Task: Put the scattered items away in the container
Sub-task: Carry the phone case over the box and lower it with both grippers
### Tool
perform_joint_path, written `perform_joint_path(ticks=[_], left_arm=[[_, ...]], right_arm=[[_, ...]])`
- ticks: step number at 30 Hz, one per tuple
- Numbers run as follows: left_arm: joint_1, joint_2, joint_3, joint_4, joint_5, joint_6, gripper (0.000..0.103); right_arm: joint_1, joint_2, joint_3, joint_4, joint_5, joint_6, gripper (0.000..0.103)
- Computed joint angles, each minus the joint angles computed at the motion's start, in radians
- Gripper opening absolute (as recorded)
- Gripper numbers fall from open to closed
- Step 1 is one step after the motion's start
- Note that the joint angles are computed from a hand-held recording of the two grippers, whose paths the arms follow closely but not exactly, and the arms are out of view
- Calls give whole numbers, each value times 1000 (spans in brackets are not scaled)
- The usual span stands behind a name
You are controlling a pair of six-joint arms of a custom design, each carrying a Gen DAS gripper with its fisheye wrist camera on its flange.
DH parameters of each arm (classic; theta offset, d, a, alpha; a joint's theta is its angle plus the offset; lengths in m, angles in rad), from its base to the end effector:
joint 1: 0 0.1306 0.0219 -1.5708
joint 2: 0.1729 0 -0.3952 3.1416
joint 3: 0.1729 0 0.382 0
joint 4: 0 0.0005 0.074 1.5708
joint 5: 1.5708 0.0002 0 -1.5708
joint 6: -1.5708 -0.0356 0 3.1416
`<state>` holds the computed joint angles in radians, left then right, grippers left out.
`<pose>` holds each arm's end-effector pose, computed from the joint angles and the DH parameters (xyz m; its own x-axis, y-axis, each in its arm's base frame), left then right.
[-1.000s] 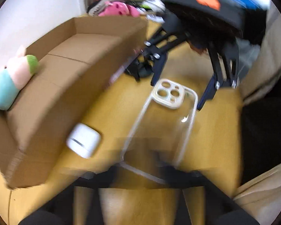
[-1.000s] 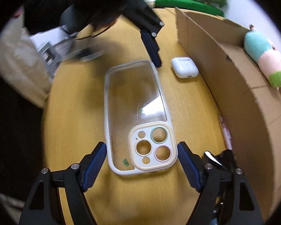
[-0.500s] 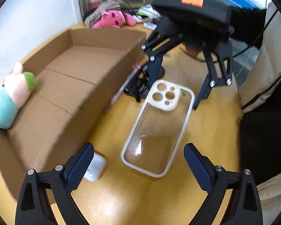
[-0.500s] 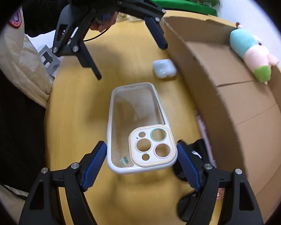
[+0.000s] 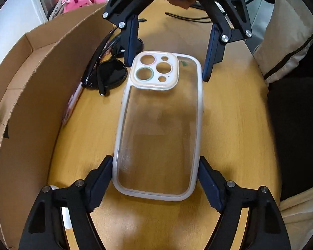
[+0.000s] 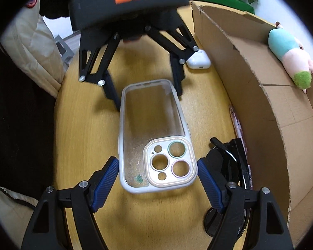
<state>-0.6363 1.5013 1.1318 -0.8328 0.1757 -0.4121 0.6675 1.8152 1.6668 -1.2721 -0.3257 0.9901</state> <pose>0.3644 -0.2776 0.2839 -0.4329 0.8101 -0.3954 0.8830 0.4693 -0.0051 0.4455 0.3650 0.3289 0.0958 -0.9331 -0.3466 -0.9916 -0.1198 0.0484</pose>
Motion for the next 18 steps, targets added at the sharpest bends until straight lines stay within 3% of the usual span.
perform_joint_path(ticks=[6, 11, 18], left_arm=[[-12, -33, 11, -7, -15, 21, 82], [-7, -56, 106, -78, -64, -21, 82], [70, -18, 265, -168, -127, -170, 82]], right_arm=[[1, -8, 4, -13, -8, 18, 77], [-4, -8, 70, -46, 7, 45, 77], [-30, 81, 318, -145, 53, 104, 76]])
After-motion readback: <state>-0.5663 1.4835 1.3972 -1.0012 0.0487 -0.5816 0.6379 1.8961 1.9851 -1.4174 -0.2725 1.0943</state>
